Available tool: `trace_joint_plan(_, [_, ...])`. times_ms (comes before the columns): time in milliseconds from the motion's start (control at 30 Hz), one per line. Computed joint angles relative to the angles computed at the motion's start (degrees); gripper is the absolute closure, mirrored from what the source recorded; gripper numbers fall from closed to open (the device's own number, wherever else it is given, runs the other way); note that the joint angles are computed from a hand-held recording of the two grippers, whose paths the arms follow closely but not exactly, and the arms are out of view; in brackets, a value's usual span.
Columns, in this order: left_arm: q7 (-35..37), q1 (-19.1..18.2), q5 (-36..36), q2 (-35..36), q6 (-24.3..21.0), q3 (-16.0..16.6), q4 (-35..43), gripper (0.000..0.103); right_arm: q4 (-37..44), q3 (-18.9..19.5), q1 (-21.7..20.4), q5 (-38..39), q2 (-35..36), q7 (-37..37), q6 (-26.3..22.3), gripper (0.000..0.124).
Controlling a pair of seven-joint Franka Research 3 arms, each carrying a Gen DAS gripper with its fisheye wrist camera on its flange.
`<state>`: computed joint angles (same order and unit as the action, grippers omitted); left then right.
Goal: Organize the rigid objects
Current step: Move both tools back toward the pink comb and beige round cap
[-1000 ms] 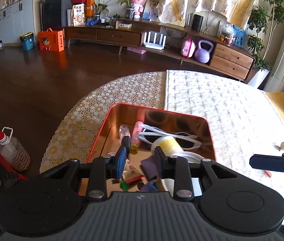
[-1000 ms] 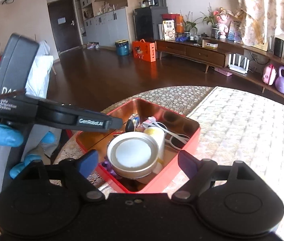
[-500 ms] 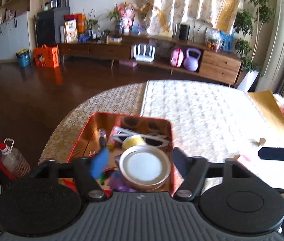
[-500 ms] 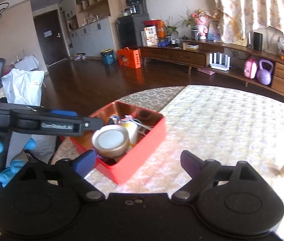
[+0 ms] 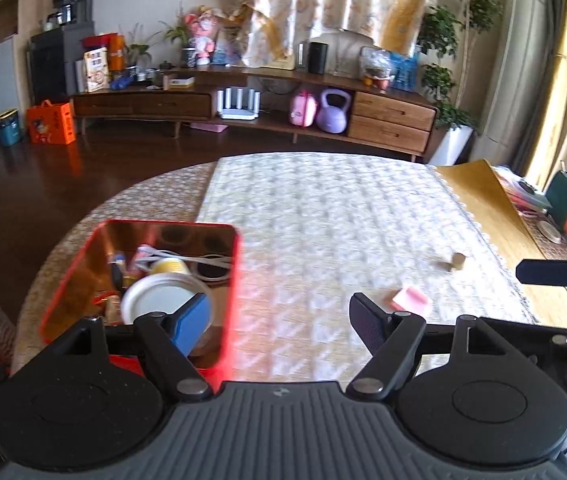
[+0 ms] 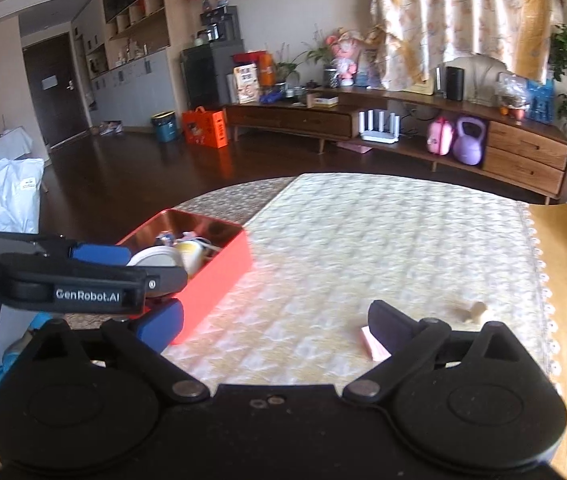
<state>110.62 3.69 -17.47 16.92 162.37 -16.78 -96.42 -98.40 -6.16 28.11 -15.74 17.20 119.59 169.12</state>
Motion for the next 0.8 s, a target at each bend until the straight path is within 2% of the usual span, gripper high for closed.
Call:
trace_joint_plan(167, [-0.46, -1.48, 0.61, 0.63, 2.42, -1.22, -0.63, 0.021, -4.40, -2.35, 0.14, -1.91, -2.28, 2.81, 2.52, 0.022])
trace_joint_plan(400, [-6.12, -5.18, 6.04, 4.33, 1.58, -0.73, 2.44, 0.019, -8.70, -3.01, -2.47, -2.82, -3.80, 3.89, 4.57, 0.021])
trace_joint_plan(567, [-9.56, -7.40, 10.24, 8.21, 0.40, -0.80, 6.00, 0.019, -10.77, -1.71, -5.81, 1.24, -3.60, 0.59, 5.89, 0.021])
trace_joint_plan(800, [-12.36, -10.36, 16.57, 13.38, 0.42, -0.31, 10.20, 0.019, -11.34, -2.19, -7.97, 5.87, -1.62, -4.10, 6.31, 0.022])
